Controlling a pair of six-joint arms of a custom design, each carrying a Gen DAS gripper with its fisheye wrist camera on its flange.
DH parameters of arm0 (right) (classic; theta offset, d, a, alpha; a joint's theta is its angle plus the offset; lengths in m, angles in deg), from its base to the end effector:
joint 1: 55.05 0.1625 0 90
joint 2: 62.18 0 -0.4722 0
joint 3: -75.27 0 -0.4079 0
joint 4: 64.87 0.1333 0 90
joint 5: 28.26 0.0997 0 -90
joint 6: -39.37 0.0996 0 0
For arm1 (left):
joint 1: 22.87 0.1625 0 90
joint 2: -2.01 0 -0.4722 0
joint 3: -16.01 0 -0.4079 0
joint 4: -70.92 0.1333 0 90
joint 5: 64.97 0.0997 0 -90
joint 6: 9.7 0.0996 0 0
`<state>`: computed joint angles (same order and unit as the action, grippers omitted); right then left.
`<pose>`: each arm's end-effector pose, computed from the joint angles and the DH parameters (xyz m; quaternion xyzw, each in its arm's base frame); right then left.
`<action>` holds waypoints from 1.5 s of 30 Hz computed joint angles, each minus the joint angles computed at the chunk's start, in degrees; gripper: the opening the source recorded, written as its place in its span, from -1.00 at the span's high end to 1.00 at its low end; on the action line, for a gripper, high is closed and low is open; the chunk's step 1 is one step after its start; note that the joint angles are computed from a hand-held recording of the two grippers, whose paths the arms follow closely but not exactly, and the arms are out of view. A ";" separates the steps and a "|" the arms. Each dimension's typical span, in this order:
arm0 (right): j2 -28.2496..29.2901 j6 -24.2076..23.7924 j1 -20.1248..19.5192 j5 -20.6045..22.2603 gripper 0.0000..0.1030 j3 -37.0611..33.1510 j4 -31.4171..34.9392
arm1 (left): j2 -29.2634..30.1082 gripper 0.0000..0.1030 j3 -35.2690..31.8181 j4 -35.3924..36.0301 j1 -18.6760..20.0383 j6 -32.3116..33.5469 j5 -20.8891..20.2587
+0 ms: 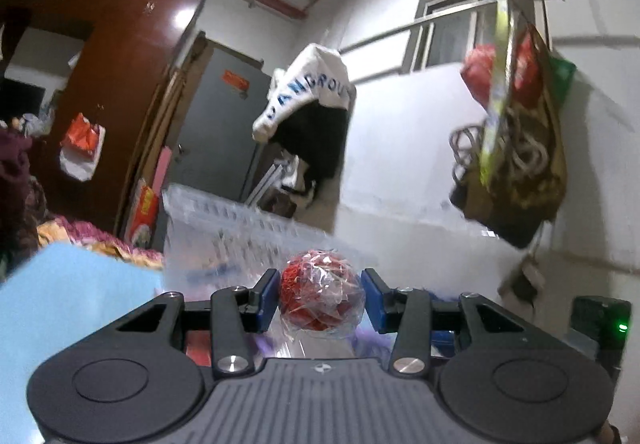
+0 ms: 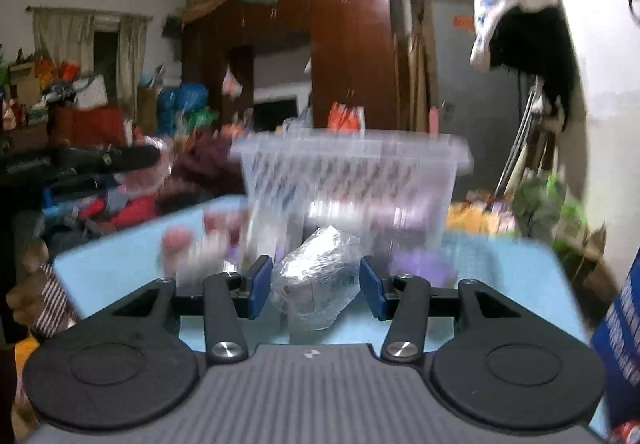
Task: Organize objects
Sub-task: 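Lift both items over the white basket and release them, then grasp the dark purple box with the right gripper while the left grasps the clear plastic bag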
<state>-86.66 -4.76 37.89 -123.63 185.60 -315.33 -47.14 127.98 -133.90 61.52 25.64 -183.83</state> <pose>0.1536 -0.5742 0.0211 0.2912 -0.7398 0.5536 0.2478 0.0237 -0.6306 0.1817 -0.4068 -0.7772 0.4678 0.1076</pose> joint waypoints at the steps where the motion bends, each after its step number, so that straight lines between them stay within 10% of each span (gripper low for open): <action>1: -0.33 0.65 0.98 0.05 -0.01 -1.26 -0.37 | -0.08 0.06 -1.20 0.29 -0.89 -0.99 0.72; 3: -1.52 -1.12 3.60 -0.18 -0.01 -5.94 2.53 | 0.17 0.06 -4.31 1.53 -3.31 -2.12 2.83; 6: 0.17 -4.94 8.19 -13.05 -0.01 -18.40 11.52 | 1.53 0.06 -10.91 7.42 -7.87 -4.21 11.02; 13: 2.40 0.93 8.37 -21.17 -0.05 -31.39 30.94 | 7.91 0.02 -23.33 19.38 -11.73 -6.77 25.46; 16: 2.37 1.48 8.43 -19.89 -0.64 -29.93 28.90 | 8.70 -0.58 -24.21 20.45 -11.42 -7.07 24.89; 18: 2.28 -2.06 8.44 -17.65 -1.00 -26.62 21.02 | 7.93 -0.60 -22.47 17.91 -10.80 -6.43 23.40; 24: 1.44 -0.47 5.80 -15.52 -1.00 -16.43 4.32 | 1.91 -0.81 -11.49 9.80 -7.73 -0.42 20.19; 34: -2.16 13.23 -0.96 -12.73 -0.98 -9.30 14.10 | 0.40 -0.81 -2.86 8.44 -2.57 5.34 17.27; 45: -1.89 14.70 0.14 -19.00 -0.55 -11.67 21.25 | 2.56 -0.68 -1.51 6.98 -2.92 9.32 18.17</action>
